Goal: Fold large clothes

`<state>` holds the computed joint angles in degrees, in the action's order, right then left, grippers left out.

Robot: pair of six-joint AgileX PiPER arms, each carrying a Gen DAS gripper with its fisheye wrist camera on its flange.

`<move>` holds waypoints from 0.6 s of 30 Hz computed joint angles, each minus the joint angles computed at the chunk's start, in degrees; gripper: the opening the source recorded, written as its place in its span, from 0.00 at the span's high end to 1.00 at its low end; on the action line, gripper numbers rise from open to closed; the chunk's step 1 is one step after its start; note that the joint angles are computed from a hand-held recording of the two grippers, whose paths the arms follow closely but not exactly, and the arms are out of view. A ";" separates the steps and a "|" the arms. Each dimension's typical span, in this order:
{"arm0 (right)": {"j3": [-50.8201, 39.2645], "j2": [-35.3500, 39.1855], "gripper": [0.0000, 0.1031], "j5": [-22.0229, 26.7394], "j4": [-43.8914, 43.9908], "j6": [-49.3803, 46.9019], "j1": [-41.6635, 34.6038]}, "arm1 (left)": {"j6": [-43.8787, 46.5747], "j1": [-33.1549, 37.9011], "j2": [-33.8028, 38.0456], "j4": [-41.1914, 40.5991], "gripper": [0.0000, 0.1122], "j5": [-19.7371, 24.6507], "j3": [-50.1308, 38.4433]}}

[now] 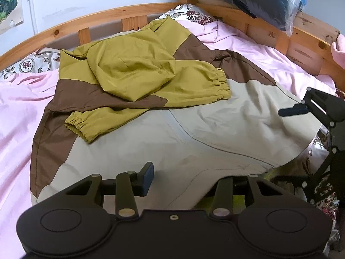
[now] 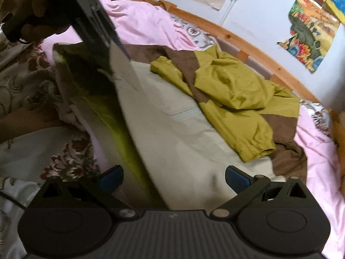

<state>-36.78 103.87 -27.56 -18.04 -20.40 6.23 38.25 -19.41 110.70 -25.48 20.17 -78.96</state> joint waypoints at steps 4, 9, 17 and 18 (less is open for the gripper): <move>0.19 -1.05 0.01 -1.30 -7.07 6.99 -2.56 | 1.48 0.21 -0.36 -1.34 0.59 -0.12 0.65; 0.62 -1.69 0.01 1.82 -6.47 3.71 -1.39 | 1.16 0.15 -0.72 -0.92 0.59 -0.23 1.19; 0.16 0.56 0.01 2.78 8.72 -11.89 2.21 | 2.91 0.42 -0.82 -2.53 0.57 -0.21 1.59; 0.41 0.51 0.01 2.25 10.82 -13.14 2.45 | 3.32 0.44 -0.85 -2.78 0.57 -0.23 1.71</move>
